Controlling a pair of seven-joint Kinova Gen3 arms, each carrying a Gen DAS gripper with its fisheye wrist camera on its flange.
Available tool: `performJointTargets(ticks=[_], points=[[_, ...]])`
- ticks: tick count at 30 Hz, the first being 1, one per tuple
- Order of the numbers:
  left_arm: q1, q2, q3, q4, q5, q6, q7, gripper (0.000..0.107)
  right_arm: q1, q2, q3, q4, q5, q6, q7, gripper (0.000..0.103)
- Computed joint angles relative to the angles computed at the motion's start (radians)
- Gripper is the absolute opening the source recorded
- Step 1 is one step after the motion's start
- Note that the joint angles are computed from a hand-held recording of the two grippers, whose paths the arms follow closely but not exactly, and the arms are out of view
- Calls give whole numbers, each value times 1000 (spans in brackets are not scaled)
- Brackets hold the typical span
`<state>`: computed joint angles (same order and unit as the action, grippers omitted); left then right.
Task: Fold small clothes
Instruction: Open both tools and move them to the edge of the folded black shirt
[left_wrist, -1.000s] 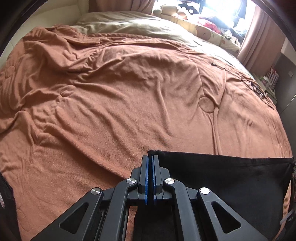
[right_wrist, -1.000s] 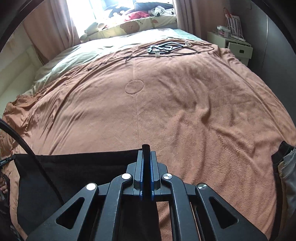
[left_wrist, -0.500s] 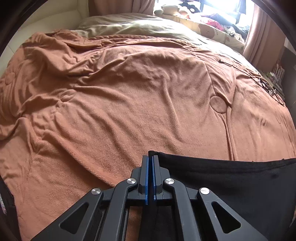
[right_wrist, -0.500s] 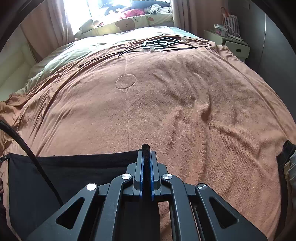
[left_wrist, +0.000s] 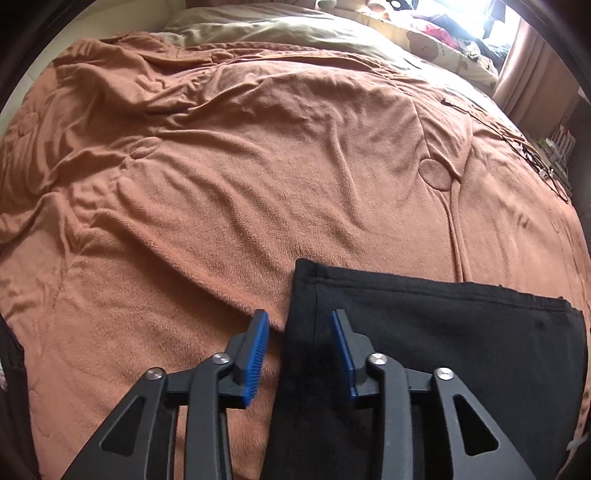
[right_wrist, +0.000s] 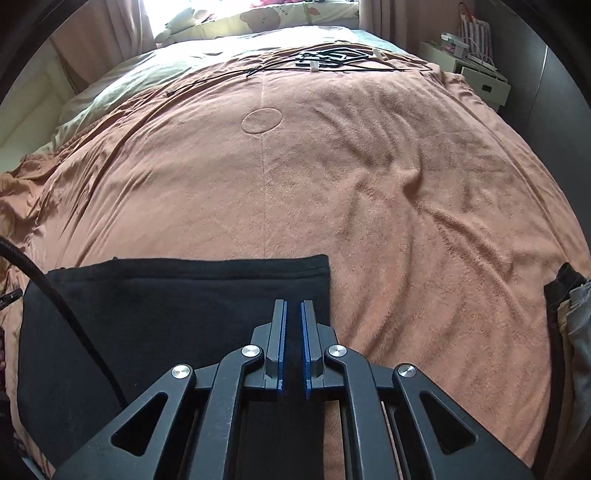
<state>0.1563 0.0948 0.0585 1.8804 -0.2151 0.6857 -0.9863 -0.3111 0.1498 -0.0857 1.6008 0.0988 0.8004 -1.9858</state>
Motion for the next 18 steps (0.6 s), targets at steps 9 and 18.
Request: performJointTargets(ticks=[9,18], points=[[30,-122,58,102,31,4,-21,46,0,-123,-34,102,-55,5,75,64],[73,-210,141,210,29,7,47,46,-43,-231,-104,223,-15,-8,37,64]])
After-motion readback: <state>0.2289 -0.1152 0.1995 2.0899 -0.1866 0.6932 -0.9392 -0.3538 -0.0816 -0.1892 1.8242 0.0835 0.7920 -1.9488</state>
